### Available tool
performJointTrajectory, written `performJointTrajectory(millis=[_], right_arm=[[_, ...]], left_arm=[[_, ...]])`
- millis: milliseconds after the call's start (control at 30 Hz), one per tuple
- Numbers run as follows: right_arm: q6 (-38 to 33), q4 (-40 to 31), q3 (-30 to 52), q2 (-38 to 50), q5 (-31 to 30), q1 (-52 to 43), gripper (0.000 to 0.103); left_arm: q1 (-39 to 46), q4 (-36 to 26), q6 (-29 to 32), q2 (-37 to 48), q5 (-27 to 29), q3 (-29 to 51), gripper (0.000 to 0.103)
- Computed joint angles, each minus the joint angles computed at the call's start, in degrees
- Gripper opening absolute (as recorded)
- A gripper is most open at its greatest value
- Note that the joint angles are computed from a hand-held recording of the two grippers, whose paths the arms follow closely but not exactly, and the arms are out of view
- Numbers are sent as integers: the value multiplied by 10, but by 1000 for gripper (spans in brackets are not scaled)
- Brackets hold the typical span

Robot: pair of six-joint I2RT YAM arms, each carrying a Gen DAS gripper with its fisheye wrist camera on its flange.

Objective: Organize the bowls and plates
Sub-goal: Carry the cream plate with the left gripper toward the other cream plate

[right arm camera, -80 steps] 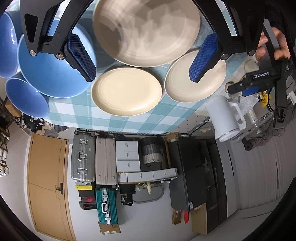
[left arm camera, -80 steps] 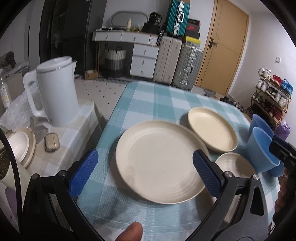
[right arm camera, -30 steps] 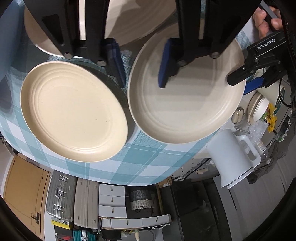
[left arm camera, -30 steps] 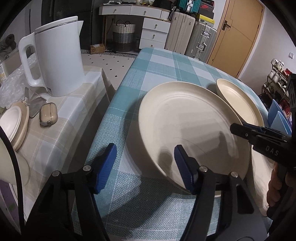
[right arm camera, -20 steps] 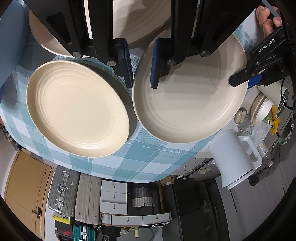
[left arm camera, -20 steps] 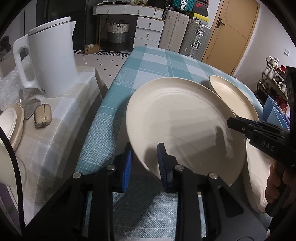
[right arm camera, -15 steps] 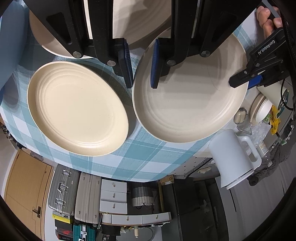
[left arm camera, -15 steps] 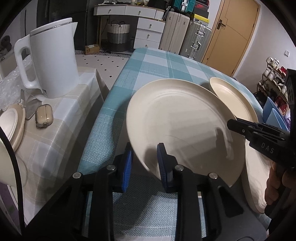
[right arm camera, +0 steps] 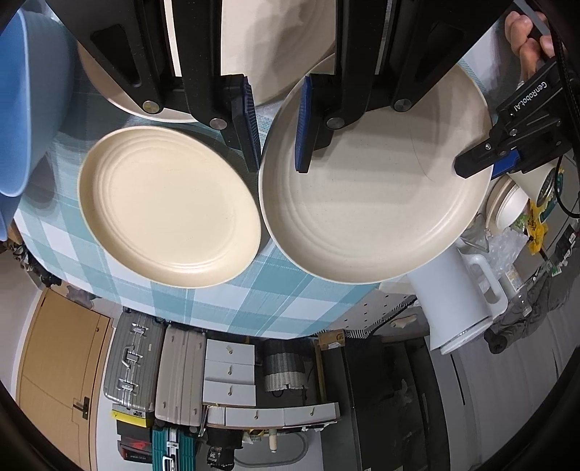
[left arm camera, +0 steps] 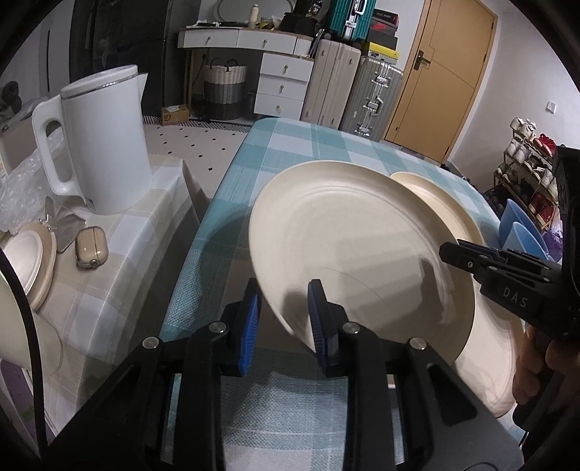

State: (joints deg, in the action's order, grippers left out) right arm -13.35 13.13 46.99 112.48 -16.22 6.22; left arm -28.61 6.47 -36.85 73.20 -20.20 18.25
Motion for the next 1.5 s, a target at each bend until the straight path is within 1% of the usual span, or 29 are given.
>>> performJointTrajectory(millis=[233, 433, 833, 1133, 1333, 1500], right_arm=[[-2, 0, -34, -47, -10, -25, 20], [-7, -4, -61, -83, -21, -53, 20], [-31, -23, -104, -146, -52, -131, 20], [-62, -34, -143, -181, -70, -198, 20], [-81, -42, -158, -190, -90, -244, 20], [-92, -41, -169, -192, -96, -269, 20]], left_arm=[[-41, -41, -10, -34, -20, 16, 23], [-82, -66, -21, -44, -36, 35, 23], [-179, -109, -43, -22, -79, 90, 23], [-236, -109, -53, 27, -89, 128, 23], [-259, -109, -53, 52, -89, 147, 23], [-262, -102, -43, 69, -77, 153, 23]])
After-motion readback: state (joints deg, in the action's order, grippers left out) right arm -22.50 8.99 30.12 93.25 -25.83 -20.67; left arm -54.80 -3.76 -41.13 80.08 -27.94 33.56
